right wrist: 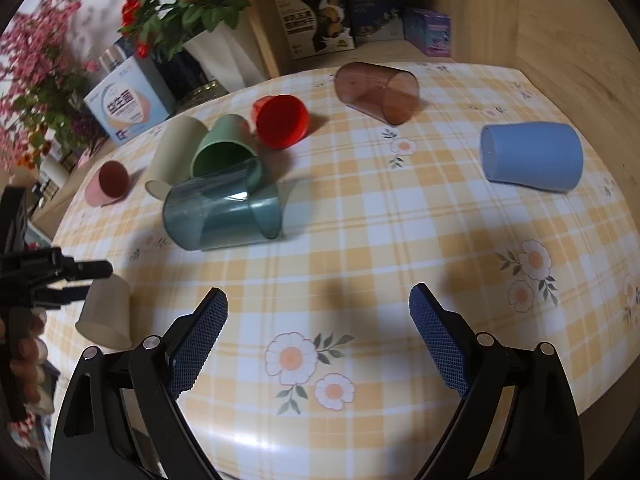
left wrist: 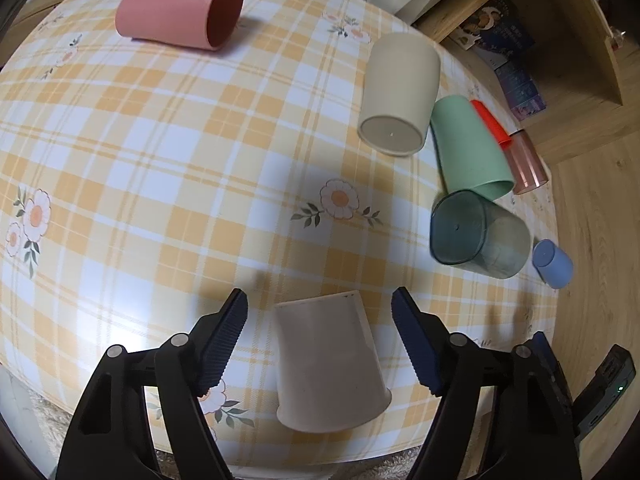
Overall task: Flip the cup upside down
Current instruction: 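Grasp the white cup with the left gripper while the right gripper releases it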
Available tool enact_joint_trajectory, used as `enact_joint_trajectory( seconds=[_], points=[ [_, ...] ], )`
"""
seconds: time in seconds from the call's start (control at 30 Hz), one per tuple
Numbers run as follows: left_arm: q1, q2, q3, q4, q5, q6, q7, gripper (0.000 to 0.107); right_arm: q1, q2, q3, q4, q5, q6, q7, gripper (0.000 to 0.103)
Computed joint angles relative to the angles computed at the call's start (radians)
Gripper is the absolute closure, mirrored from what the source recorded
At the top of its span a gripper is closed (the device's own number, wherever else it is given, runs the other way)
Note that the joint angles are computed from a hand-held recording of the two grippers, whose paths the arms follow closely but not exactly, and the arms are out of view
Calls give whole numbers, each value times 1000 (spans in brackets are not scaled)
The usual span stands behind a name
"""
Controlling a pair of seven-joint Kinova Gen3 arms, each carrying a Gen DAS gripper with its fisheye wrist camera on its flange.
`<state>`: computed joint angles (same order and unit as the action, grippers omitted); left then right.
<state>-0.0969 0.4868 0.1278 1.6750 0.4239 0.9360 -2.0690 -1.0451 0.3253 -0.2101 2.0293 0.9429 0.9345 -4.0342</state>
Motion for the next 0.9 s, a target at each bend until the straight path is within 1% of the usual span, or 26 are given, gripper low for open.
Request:
enact_joint_trajectory(
  seconds=[0.1,0.2,0.3,0.33,0.37,0.4,0.43,0.53,0.73,0.9],
  points=[
    [16,9,-4,3,-15,-5,14,37,4,-3,3,13,11,-15,-18,14],
    [28,22,-8,-1,-33,-9,31,37,17,-2,4,12,12,-31,-2,14],
    [31,22,-5,2,-43,-21,32,38,17,0,4,2,11,-27,16,14],
    [35,20,-5,3,-49,-27,33,40,16,1,4,-1,11,-26,19,14],
    [40,17,-6,5,-58,-34,35,44,16,1,4,-3,8,-26,25,14],
    [33,17,2,7,-52,-34,23,48,16,1,5,-5,5,-25,28,14],
    [16,21,14,7,-35,-29,0,55,15,0,5,-6,3,-24,30,14],
    [9,4,16,25,-24,-51,-27,55,13,1,6,-12,-3,-17,37,14],
    [-43,-49,30,87,38,-107,-153,56,13,-2,4,-30,-17,0,68,14],
    [-93,-89,33,138,122,-140,-264,56,13,0,3,-55,-33,12,107,14]
  ],
)
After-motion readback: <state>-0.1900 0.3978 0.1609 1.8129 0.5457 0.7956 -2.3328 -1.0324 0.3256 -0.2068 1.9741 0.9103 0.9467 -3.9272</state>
